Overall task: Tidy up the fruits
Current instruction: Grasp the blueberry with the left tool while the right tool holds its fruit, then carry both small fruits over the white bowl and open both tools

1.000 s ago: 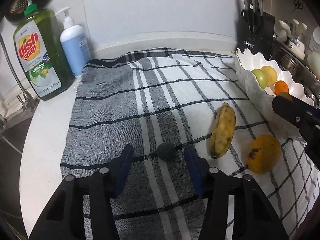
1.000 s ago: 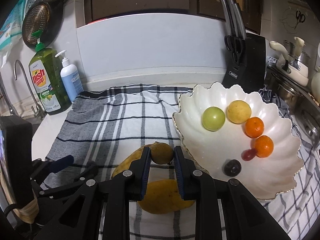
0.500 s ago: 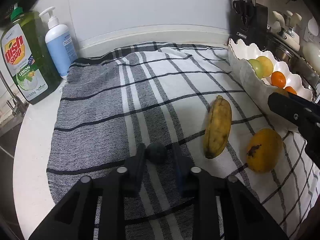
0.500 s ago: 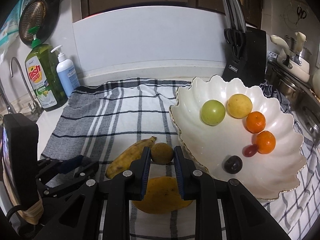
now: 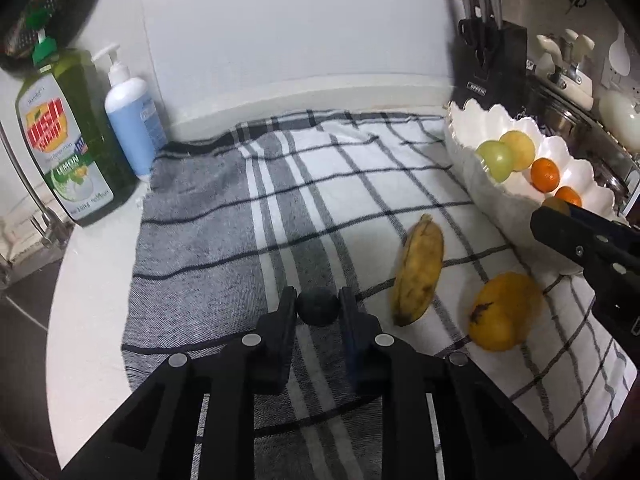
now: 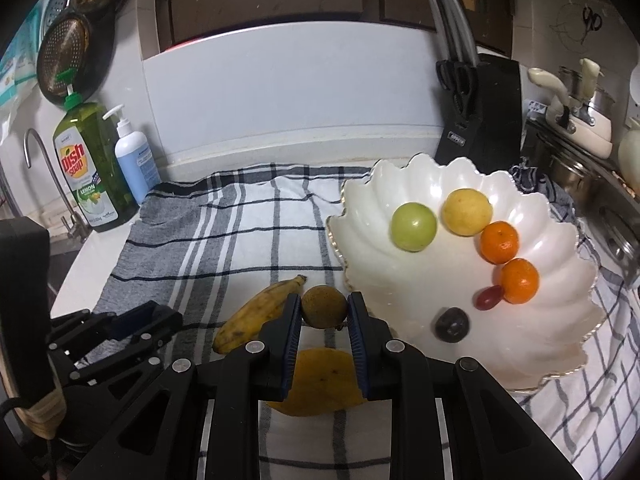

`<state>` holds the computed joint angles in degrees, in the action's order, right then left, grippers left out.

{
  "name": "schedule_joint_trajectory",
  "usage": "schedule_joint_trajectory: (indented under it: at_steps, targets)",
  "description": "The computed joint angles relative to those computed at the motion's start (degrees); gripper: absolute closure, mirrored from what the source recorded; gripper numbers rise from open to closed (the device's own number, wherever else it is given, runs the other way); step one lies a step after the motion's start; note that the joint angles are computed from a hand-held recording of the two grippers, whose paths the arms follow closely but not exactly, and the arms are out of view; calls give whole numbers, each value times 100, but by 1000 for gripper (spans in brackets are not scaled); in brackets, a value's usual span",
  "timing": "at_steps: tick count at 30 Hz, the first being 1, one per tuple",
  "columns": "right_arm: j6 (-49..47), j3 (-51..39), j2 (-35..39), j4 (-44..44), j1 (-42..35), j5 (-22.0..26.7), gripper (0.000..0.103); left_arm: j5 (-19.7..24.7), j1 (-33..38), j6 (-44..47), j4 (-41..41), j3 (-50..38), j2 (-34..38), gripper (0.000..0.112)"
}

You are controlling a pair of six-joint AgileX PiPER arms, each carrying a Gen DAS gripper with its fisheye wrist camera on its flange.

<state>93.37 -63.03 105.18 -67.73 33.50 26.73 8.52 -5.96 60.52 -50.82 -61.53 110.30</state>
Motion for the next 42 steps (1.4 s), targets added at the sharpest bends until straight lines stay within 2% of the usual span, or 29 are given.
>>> schedule_joint_trajectory:
  at_steps: [4,10,18,23,25,31,33,42]
  targets:
    - [103,244,-335,-98,4,119,78,-33,-146,-332,300,97,-272,90]
    - [159,684,-939,-183,-130,246,78,-46,-507,-1341,1191,149,-688,90]
    - [-162,1190,-1798,-67,-561,411,78,105,-1199,-3400,3094,-132,-971,90]
    - [-520,1333,-2138,96,-1012,337,78,279,-1629,-4482,4113,-523,-908,90]
    - [-653,1376,-2233,158,-1188,282,78,402,-1741,-4562,4157,-729,-831,90]
    - [-1209,1371,-2285,466,-1809,-49,78,699,-2126,-5299,4868,-1412,-508,90]
    - [-1403,1335,-2231,588,-1997,-180,78,803,-2184,-5285,4866,-1626,-379,90]
    - [-2709,1047,-1590,1652,-2691,-881,78,1332,-2343,-5653,5293,-2644,469,90]
